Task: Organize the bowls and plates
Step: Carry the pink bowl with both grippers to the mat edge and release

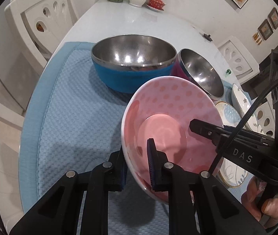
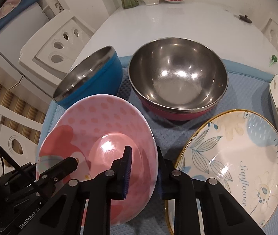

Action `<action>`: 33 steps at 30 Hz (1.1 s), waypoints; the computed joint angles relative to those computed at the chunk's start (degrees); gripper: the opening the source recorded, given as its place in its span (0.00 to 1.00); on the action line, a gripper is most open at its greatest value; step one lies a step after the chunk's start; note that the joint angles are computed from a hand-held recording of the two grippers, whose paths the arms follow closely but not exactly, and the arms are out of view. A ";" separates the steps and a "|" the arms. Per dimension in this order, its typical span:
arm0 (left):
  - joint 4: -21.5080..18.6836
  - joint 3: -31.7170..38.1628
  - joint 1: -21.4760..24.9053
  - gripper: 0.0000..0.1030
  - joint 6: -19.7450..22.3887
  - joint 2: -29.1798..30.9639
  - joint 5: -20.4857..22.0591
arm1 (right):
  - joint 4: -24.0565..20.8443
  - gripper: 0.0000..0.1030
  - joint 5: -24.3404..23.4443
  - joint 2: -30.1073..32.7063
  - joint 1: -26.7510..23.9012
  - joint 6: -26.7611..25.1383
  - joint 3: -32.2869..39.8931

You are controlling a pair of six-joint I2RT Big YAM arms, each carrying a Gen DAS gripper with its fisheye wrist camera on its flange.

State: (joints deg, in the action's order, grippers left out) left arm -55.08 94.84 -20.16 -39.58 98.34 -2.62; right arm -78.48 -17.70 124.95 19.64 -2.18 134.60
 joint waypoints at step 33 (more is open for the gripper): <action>-4.76 -15.78 -9.76 0.14 -10.06 -19.76 -7.59 | 4.40 0.20 -0.12 -27.65 3.79 0.52 -32.64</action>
